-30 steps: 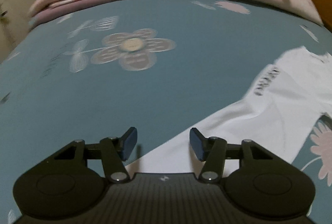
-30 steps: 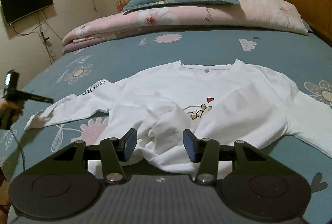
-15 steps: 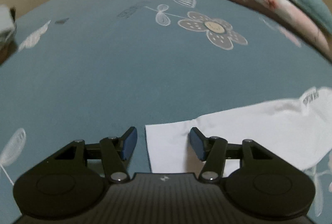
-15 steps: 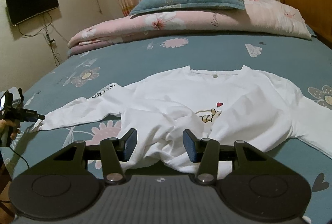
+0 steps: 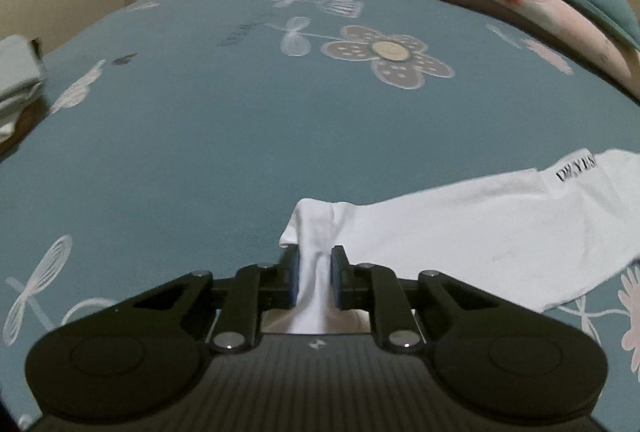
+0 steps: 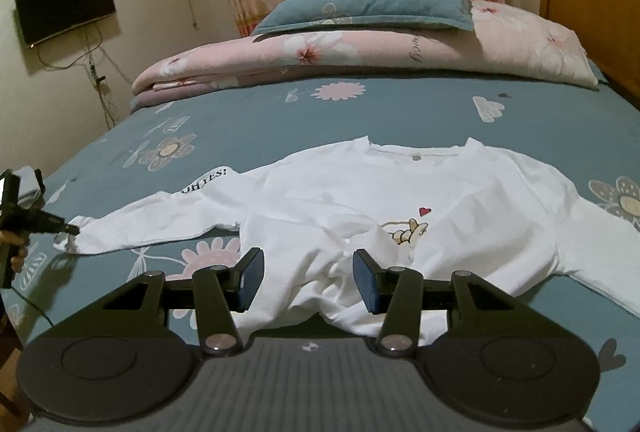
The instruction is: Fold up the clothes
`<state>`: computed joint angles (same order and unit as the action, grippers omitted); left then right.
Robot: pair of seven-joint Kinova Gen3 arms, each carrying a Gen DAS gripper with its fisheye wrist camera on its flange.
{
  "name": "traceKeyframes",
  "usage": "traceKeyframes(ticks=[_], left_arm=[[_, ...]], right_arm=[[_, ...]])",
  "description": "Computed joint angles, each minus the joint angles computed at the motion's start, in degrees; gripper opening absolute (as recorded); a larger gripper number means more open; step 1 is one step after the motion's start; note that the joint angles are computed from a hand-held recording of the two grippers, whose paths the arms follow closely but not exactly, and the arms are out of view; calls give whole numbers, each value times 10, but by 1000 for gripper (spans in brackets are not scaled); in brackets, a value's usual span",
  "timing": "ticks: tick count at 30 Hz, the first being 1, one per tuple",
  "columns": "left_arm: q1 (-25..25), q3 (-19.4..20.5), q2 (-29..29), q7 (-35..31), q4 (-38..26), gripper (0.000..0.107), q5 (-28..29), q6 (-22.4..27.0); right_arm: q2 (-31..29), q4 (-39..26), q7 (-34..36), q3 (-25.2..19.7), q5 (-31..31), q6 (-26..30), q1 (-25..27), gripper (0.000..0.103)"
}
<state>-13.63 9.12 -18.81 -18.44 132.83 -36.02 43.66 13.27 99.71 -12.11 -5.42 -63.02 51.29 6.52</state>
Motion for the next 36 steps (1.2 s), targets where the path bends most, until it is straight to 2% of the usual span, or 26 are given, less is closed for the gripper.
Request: traceKeyframes(ticks=[4, 5, 9, 11, 14, 16, 18, 25, 30, 36], left_arm=[[12, -30, -13, -50, -4, 17, 39, 16], [7, -29, -12, -54, -5, 24, 40, 17], [-15, -20, -30, -42, -14, 43, 42, 28], [-25, 2, -31, -31, -27, 45, 30, 44], [-25, 62, -6, 3, -59, 47, -15, 101], [-14, 82, 9, 20, -77, 50, -37, 132], [7, 74, 14, 13, -89, 52, -38, 132], [112, 60, 82, -38, -134, 61, -25, 69], [191, 79, 144, -62, -185, 65, -38, 34], [286, 97, 180, -76, -236, 75, -44, 10]], right_arm=[[1, 2, 5, 0, -3, -2, 2, 54], [2, 1, 4, 1, -2, -2, 2, 54], [5, 1, 5, -1, -3, 2, 3, 55], [7, -1, 12, -1, -3, 6, 5, 57], [9, -1, 13, -1, -2, 7, 6, 57], [10, -1, 12, -1, -2, 7, 6, 57], [13, -3, 13, -2, 1, 10, 7, 57], [10, -2, 5, -2, 8, 6, 11, 57], [-6, 3, 11, 11, 17, 3, 20, 58], [-10, 8, 4, 32, 36, 1, 42, 61]])
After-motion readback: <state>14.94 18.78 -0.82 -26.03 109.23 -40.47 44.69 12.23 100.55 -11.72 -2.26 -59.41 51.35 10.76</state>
